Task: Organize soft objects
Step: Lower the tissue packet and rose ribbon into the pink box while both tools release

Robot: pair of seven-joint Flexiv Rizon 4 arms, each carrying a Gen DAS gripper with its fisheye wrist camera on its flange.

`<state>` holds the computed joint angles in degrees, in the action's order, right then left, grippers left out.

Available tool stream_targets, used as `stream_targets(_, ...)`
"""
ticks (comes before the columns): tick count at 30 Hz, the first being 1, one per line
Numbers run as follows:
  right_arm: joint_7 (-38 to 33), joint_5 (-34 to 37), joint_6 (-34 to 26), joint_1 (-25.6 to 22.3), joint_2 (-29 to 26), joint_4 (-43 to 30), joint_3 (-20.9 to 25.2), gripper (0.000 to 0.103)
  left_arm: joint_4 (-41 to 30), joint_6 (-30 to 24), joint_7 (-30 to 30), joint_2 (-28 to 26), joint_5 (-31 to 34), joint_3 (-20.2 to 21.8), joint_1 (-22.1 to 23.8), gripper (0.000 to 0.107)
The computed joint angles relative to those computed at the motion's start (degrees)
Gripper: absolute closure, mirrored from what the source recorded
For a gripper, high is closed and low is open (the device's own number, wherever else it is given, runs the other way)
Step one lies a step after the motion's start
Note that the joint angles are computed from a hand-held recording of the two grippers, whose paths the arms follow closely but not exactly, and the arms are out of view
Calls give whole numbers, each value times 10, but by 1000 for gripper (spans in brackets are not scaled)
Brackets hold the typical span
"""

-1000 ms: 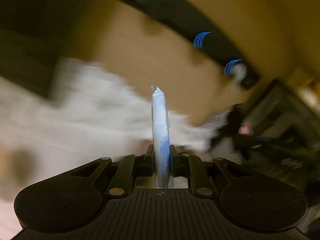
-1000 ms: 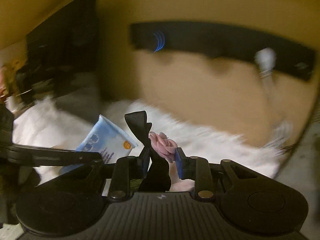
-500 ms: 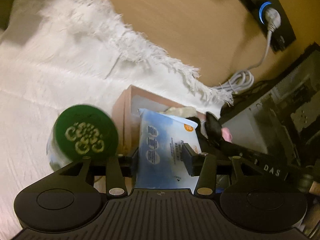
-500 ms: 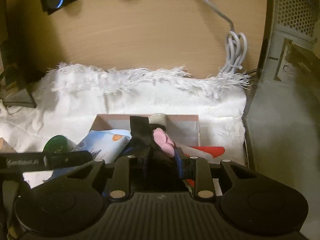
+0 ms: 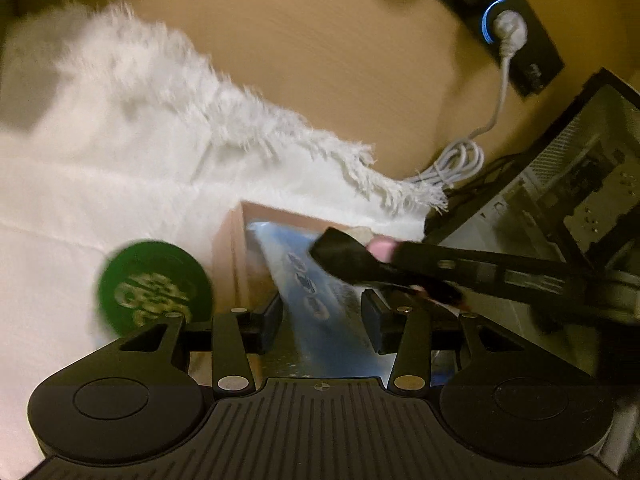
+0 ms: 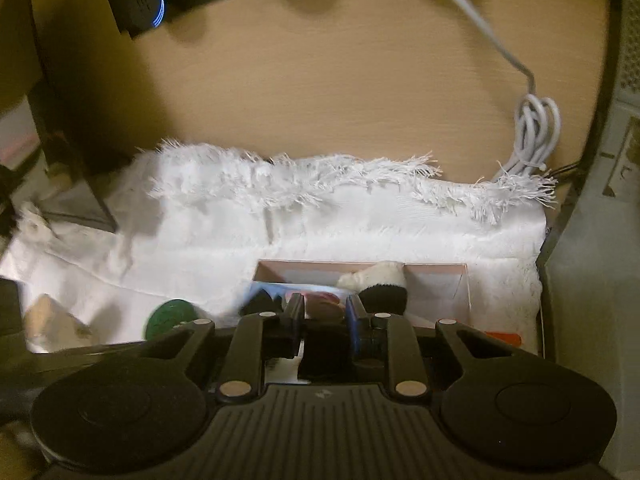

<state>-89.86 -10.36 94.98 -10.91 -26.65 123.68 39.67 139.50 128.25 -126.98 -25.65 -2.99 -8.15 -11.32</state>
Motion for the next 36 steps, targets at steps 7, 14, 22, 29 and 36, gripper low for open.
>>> stream_targets(7,7,25,-3,49,16,-5,-47,55,52,23,52,43,-42,32,-48,70)
stream_targets(14,0,29,-7,-2,30,-3,-4,58,-18,-44,27,-7,59,-38,52,77)
stream_targets(22,-2,76,-19,15,29,-30,-29,62,-14,-90,77,29,57,-27,40,95)
stream_targets(29,87,80,-34,133,20,-63,-178,62,2,-65,62,33,55,-23,34,95)
stream_targets(36,54,156,-152,81,-36,-128,-107,87,-4,-83,62,6,44,-26,18,94)
